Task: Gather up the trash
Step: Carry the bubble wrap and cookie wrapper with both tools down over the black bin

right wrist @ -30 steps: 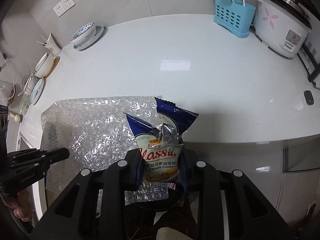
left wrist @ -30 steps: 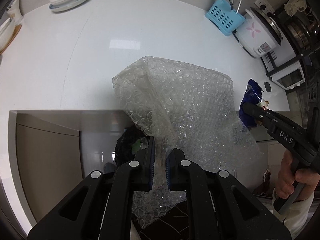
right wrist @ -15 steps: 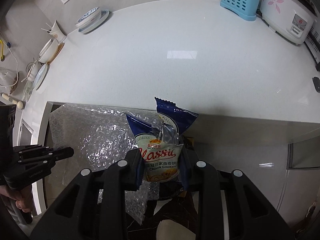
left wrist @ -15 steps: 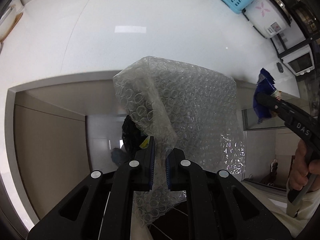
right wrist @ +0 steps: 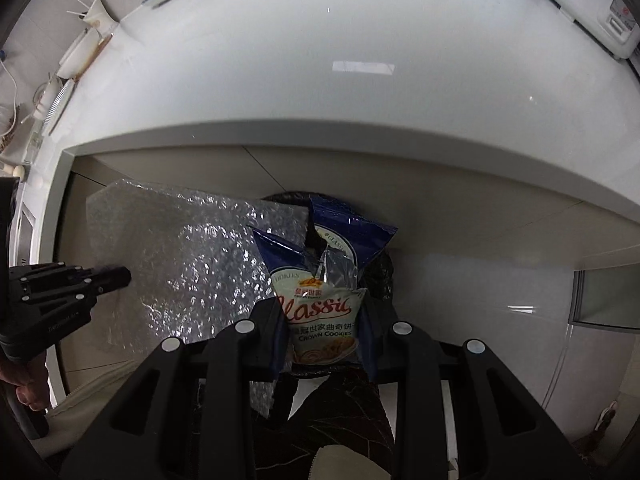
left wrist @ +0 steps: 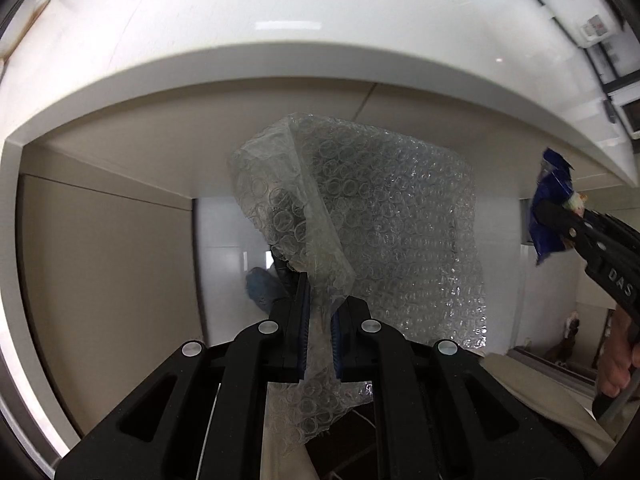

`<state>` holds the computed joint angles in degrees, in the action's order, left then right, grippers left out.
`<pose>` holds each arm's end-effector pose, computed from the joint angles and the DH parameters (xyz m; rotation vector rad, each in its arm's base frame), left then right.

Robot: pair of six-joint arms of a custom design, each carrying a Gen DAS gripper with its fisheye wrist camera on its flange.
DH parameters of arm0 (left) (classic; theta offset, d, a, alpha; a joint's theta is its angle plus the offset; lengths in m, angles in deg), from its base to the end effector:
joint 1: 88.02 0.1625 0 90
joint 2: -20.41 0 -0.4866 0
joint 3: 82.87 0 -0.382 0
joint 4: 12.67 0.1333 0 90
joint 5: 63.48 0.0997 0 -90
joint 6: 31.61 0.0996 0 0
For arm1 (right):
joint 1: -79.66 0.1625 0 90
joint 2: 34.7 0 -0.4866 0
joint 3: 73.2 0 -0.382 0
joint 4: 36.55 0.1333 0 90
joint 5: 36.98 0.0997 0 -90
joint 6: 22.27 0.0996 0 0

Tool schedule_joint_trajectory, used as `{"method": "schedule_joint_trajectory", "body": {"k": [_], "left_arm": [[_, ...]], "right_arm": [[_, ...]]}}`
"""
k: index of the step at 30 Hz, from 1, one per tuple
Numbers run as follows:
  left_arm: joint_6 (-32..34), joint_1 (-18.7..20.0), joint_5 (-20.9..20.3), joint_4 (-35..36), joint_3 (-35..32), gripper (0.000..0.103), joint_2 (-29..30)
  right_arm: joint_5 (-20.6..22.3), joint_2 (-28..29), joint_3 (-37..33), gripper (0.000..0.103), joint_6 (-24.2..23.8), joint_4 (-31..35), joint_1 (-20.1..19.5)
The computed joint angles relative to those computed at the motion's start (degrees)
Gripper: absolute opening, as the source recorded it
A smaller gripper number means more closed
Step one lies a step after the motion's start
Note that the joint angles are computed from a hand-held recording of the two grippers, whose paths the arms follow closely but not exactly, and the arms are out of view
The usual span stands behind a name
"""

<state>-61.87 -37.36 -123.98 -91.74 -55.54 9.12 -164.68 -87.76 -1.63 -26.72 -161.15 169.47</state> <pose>-0.4256 -0.8069 0.0297 0.3491 2.4372 0.1146 0.0698 -0.7725 0.3821 -0.0272 -2.4596 0.3130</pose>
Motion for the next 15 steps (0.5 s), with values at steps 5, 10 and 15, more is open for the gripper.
{"method": "schedule_joint_trajectory", "body": {"k": [5,10,15], "left_arm": [[-1.6,-0.1,3.6,-0.1,1.0,0.008,1.2],[-3.2,-0.1,4.2,0.7,0.8,0.008,2.9],[-4.8,0.0,5.7,1.5,1.2,0.008,4.1]], "right_arm": [[0.3,0.9,0.7,0.027,0.0,-0.4,-1.1],[0.3,1.7,1.0,0.027,-0.9,-0.4,-1.5],[0.4,2.9,0.5,0.027,-0.2,0.1,-2.4]]}}
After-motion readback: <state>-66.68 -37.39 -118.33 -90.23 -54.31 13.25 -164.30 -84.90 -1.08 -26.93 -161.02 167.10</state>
